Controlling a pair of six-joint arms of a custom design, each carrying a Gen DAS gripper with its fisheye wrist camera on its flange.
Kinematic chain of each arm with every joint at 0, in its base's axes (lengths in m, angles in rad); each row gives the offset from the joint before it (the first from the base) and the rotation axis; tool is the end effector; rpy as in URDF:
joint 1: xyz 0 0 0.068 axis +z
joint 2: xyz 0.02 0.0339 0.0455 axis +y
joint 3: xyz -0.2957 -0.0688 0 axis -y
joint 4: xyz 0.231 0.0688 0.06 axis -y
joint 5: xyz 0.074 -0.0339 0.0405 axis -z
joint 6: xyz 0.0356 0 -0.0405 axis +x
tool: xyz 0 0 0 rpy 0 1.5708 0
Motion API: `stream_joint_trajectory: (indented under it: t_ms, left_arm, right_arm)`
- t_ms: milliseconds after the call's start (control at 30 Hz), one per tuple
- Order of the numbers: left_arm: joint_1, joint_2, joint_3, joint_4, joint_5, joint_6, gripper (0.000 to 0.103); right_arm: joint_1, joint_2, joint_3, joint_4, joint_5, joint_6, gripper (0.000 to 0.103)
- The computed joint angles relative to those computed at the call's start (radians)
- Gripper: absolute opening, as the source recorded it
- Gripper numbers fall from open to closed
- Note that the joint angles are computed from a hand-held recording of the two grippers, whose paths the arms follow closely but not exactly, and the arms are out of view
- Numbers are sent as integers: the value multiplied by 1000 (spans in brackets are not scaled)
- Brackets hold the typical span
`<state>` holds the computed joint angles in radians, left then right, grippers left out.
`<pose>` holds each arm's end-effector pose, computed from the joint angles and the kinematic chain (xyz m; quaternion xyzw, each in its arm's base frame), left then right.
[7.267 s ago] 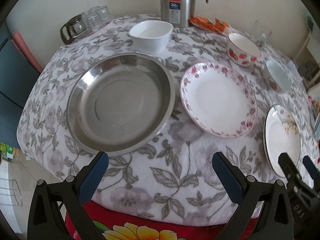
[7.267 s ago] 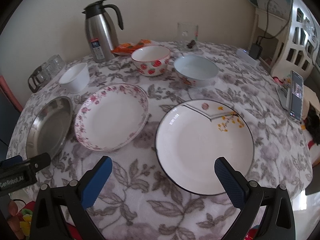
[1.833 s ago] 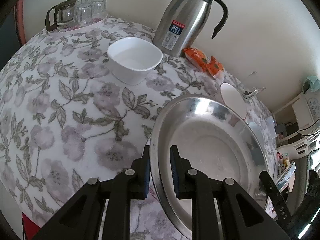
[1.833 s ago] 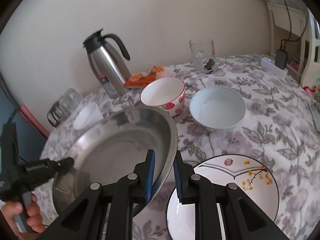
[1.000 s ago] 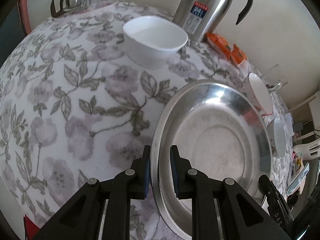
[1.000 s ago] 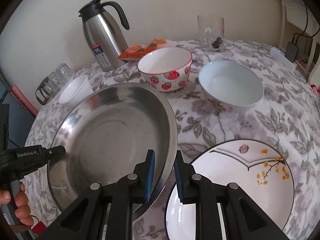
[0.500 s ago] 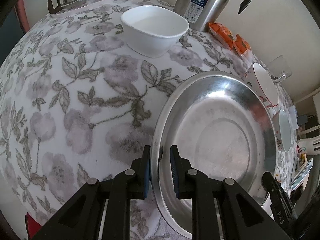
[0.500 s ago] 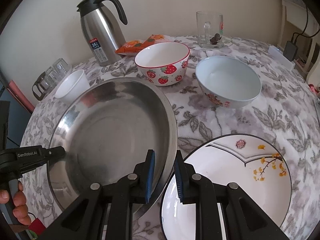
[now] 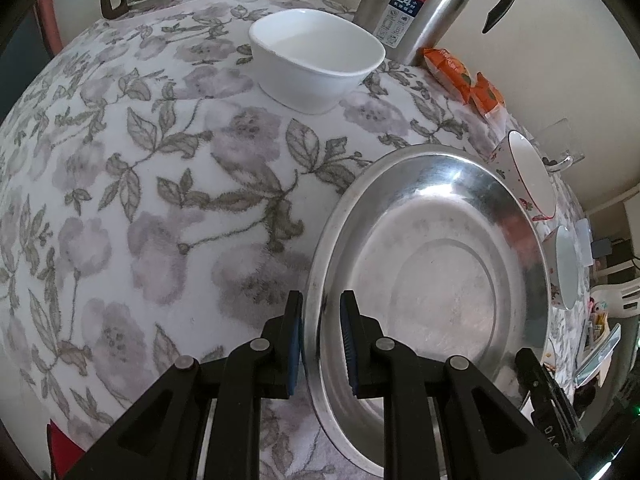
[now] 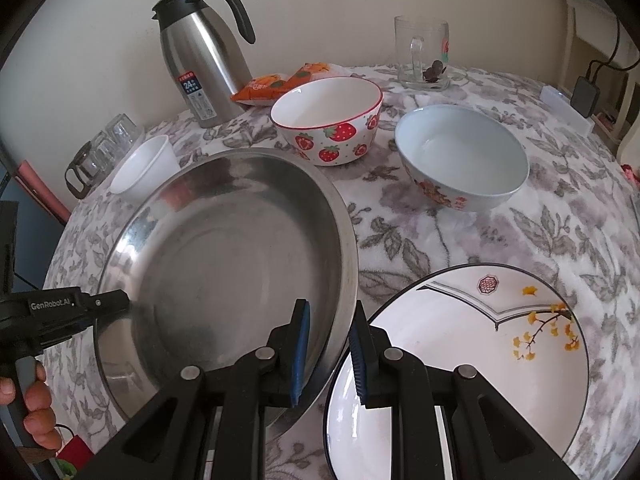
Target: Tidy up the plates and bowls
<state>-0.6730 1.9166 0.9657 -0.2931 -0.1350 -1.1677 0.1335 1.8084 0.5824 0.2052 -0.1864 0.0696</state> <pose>0.2676 -0.2072 0.1350 -0.2517 0.9518 -0.0889 0.1512 0.2777 0.0440 0.1109 -0.0559 0.9570 0.1165 0.2599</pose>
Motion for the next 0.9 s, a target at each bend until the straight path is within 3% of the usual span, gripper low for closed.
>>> stream_joint_trajectory:
  t_ms: [200,300,433,500,533,600,700,833,900]
  left_arm:
    - [11,-20,-11,-6,7,-8,20]
    - [12,-37,-9,-35,5,-21,27]
    - [4,-89,-17,-73,-41,-40,32]
    - [-4,-115,-15,-97,-79,-47,41]
    - [-6,-120,-11,-109,-91,-50,47]
    - [-9,-119,8,-148,-113,-51,53]
    - [-14,-87,53,-224,-115,-53,55]
    - [-15,-52,83,-275,-111,-54,56]
    - [-18,-47,88,-289,-124,-51,64]
  right_arm:
    - [-25,-21,15,-40,-23,12,21]
    - [-39,-54,26,-81,-33,10,28]
    - [-64,-115,25,-114,-42,21,29]
    - [-72,-145,22,-124,-53,20,29]
    - [-69,-159,21,-129,-51,16,35]
    - [-49,-185,12,-126,-23,15,60]
    - [-16,-200,7,-131,-8,8,62]
    - [24,-182,9,-133,16,2,75]
    - [40,-175,6,-125,30,1,80]
